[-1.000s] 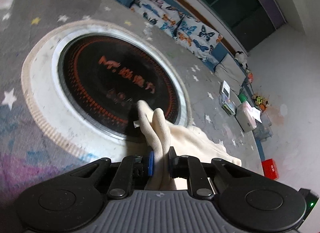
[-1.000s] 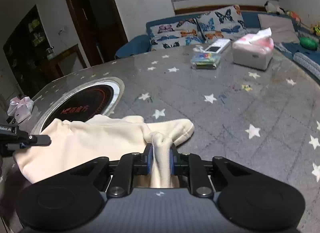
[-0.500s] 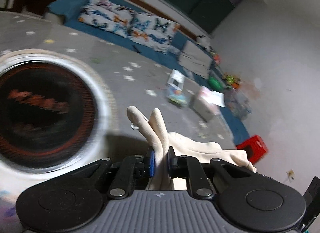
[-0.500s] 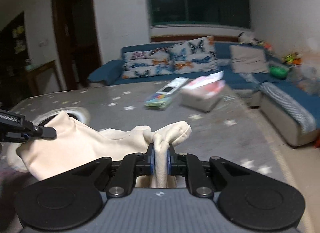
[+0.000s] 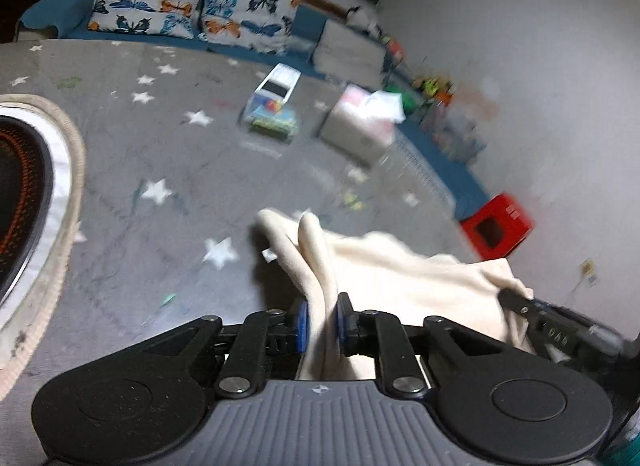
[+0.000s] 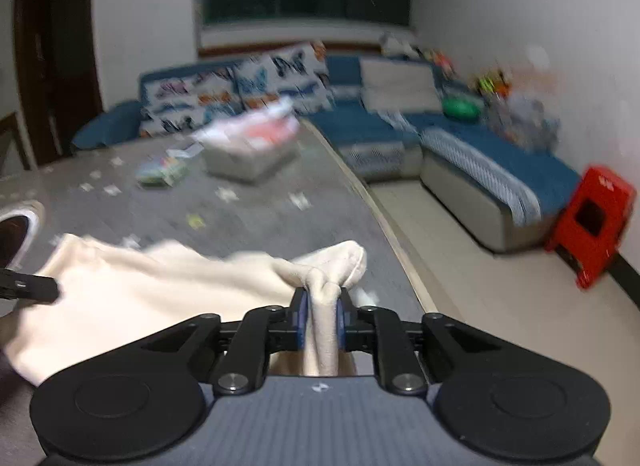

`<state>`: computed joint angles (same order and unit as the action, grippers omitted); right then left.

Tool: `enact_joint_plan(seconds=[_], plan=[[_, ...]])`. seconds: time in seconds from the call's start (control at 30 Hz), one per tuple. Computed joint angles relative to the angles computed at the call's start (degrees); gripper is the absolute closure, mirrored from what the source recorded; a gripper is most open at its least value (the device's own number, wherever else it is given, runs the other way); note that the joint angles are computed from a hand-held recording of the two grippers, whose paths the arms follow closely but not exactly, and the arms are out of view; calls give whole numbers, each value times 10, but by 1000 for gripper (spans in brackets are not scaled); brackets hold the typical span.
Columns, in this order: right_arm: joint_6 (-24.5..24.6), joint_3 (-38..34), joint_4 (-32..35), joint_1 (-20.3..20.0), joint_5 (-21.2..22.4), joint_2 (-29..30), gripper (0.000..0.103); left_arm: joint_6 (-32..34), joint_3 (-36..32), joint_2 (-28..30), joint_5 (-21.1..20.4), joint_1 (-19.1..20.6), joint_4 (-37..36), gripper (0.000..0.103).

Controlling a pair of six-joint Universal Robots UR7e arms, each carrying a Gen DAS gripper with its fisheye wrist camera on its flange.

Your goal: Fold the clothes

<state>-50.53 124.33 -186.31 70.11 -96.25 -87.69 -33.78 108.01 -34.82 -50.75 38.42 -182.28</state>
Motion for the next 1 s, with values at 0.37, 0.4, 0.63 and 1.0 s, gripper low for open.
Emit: enact_joint_plan(seconds=[0.37,0.4,0.63,1.0], plan=[[10,-15,19,13,28,11,86,76,-30,5,14,-6,-20,75],[14,-20,23,14,22,19,86,81,-40,12,11,-4,-15,75],[31,-30,13,7,-1,52,84,103,-94,49,-3,15,22,75],[-7,24,33,-2,42,-14,71,135,-124,74,5,14,33,68]])
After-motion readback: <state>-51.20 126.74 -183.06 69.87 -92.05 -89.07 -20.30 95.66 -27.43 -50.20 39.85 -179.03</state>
